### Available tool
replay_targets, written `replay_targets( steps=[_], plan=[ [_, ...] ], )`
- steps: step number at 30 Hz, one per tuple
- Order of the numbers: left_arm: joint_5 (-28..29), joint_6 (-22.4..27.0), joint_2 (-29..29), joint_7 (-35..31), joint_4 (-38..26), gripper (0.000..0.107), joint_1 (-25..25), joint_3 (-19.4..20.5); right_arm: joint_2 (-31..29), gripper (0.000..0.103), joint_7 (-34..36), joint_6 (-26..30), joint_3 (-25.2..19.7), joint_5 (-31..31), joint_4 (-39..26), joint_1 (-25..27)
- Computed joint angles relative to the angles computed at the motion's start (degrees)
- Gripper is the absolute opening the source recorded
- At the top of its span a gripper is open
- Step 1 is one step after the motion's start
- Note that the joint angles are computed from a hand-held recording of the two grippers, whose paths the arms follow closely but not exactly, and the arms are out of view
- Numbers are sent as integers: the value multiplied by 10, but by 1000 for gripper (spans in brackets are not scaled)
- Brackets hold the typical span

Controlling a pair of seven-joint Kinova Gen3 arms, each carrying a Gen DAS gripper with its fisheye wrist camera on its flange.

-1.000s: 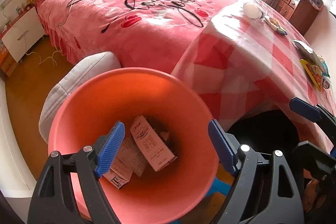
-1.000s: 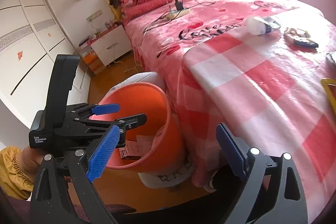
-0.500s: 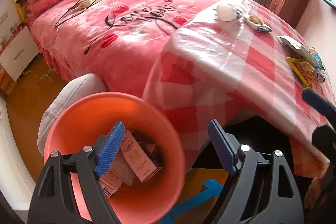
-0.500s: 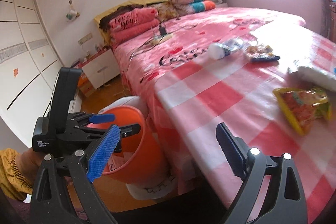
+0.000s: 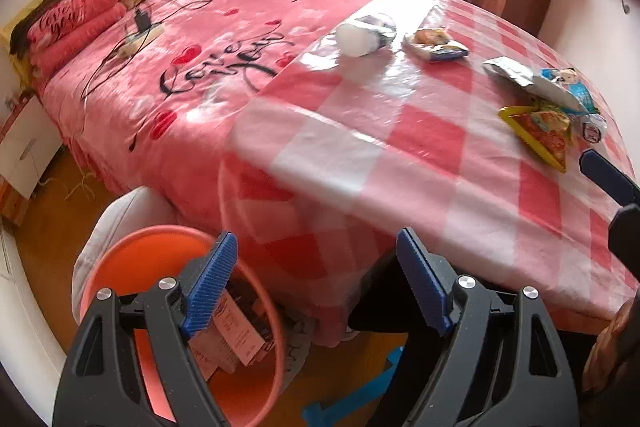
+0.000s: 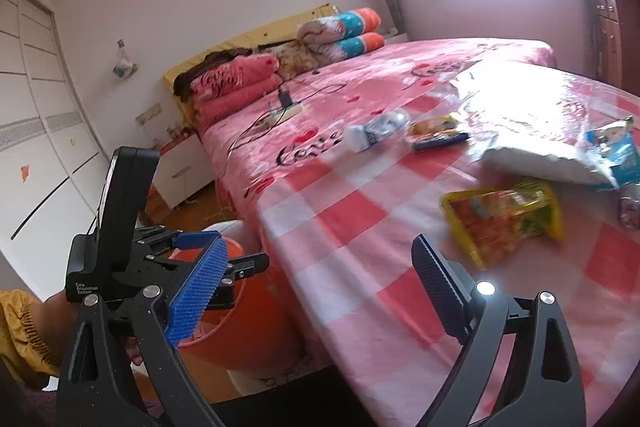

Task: Collect trash
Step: 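Withdraw both tools from the bucket toward the checked table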

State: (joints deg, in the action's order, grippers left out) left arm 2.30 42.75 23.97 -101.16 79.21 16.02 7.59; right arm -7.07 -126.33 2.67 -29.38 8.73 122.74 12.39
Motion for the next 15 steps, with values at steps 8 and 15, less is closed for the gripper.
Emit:
replay_targets(
  steps=[8, 15],
  plan=[
    [-21, 6, 4, 4, -20, 82, 32, 3, -33, 92, 33, -26, 54, -46, 31, -15],
    [-26, 10, 11, -1, -40, 82, 52, 9, -55, 92, 73, -39, 109, -98, 52, -39]
  ],
)
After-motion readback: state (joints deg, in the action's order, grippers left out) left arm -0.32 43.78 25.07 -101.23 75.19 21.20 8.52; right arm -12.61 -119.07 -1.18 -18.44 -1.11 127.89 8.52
